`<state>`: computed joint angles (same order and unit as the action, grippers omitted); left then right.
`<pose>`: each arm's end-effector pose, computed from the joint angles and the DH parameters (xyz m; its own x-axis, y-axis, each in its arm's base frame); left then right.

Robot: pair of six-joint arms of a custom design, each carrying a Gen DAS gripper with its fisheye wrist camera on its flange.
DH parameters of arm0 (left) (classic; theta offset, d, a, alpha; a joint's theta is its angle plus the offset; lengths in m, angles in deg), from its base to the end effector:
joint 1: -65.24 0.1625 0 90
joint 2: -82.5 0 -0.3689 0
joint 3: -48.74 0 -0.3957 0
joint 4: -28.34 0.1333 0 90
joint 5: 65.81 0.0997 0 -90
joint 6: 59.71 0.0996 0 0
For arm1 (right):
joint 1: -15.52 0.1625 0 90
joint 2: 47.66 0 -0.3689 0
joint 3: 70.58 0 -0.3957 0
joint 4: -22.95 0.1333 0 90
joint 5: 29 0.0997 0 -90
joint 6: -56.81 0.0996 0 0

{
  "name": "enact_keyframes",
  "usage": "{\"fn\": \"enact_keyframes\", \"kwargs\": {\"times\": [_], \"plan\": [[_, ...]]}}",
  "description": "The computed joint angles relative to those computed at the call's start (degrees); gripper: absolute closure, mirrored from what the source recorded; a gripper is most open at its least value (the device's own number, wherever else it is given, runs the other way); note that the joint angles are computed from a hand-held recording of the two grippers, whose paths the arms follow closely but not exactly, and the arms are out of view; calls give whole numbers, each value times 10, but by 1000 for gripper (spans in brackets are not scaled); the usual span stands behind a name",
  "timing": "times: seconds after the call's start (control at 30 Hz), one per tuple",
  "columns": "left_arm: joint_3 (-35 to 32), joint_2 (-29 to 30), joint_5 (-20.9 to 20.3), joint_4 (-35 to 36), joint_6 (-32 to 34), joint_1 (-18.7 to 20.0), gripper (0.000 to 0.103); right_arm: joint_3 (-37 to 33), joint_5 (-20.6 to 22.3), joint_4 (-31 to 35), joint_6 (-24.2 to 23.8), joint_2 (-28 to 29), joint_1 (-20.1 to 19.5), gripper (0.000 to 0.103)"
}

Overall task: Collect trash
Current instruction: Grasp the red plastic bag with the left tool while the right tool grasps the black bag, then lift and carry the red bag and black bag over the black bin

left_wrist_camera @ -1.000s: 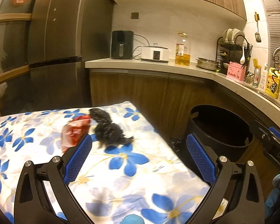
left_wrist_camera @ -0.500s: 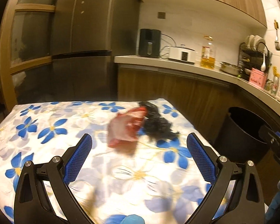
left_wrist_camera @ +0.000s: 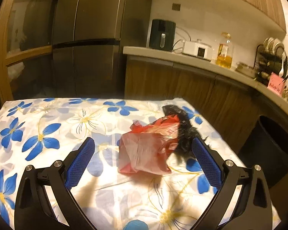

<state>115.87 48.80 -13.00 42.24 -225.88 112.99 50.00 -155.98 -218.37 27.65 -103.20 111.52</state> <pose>-0.2720 -0.5873 0.0233 -0.7219 0.3557 -0.5936 0.6868 0.4729 -0.5519 0.1212 -0.4514 0.2023 -0.7453 0.4170 0.5203 -0.4236 0.3065 -0.8524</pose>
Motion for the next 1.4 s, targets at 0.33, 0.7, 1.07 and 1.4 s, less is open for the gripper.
{"fn": "enact_keyframes", "kwargs": {"times": [0.33,0.7,1.07,1.4], "plan": [[-90,58,34,128,-61,29,74,-59,18,62,-8,35,-5,24],[80,-73,6,9,-88,13,79,-171,31,167,-20,105,-13,25],[106,-98,-18,3,-96,12,79,-242,15,279,14,141,-28,75],[125,-111,-37,-4,-98,4,79,-180,43,231,8,107,-20,99]]}}
